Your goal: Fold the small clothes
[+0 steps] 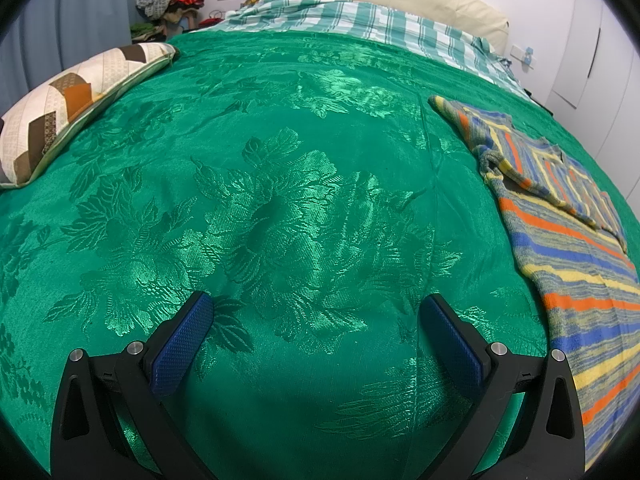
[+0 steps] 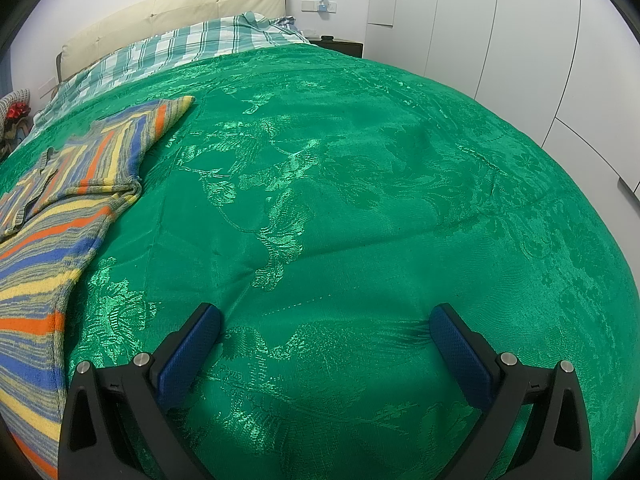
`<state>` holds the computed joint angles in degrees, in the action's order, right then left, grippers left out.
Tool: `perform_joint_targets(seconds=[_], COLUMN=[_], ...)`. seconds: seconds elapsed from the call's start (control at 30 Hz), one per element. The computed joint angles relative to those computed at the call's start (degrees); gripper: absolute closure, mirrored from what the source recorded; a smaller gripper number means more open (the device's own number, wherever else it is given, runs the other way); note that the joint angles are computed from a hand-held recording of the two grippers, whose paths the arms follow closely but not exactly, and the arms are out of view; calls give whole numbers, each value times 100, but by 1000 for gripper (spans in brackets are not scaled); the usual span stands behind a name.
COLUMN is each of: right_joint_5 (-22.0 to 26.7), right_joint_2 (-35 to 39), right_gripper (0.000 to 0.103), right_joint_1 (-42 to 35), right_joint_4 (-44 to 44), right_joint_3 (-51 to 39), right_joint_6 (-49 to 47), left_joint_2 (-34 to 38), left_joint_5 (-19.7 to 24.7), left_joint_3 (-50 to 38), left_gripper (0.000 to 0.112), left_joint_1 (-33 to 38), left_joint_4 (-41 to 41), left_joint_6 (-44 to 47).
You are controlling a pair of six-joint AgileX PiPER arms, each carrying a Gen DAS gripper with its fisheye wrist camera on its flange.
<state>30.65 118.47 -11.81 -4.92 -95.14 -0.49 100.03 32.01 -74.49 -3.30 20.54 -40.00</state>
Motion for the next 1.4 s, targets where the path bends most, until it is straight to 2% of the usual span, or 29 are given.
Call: perform_joint_targets(seconds=[1.03,1.2,1.27,1.3,1.33,1.4], right_joint_5=[-4,31,273,483,856,1907], right_joint_2=[14,31,101,150,239,452], right_gripper=[0,0,0,0,0,1], right_joint_1=[12,16,-5,-47,-119,-263], right_joint_4=[-35,-68,44,229,509,870], right_joint_3=[-9,-42,-243,-410,-714,-1504], right_joint_6=[39,56,-68,-292,-706,-1265], left_joint_2=[22,-6,26,61,76,-133], left_joint_5=[-21,82,385,701,1200,1615], left_joint_3=[-9,-38,-274,-494,-773,-889], left_gripper=[10,10,10,10,11,13], left_joint_1=[11,-7,86,130,154,211], left_joint_4=[-20,-60,-540,-804,-1038,-1577], left_joint_6=[35,75,629,964,1200,1522])
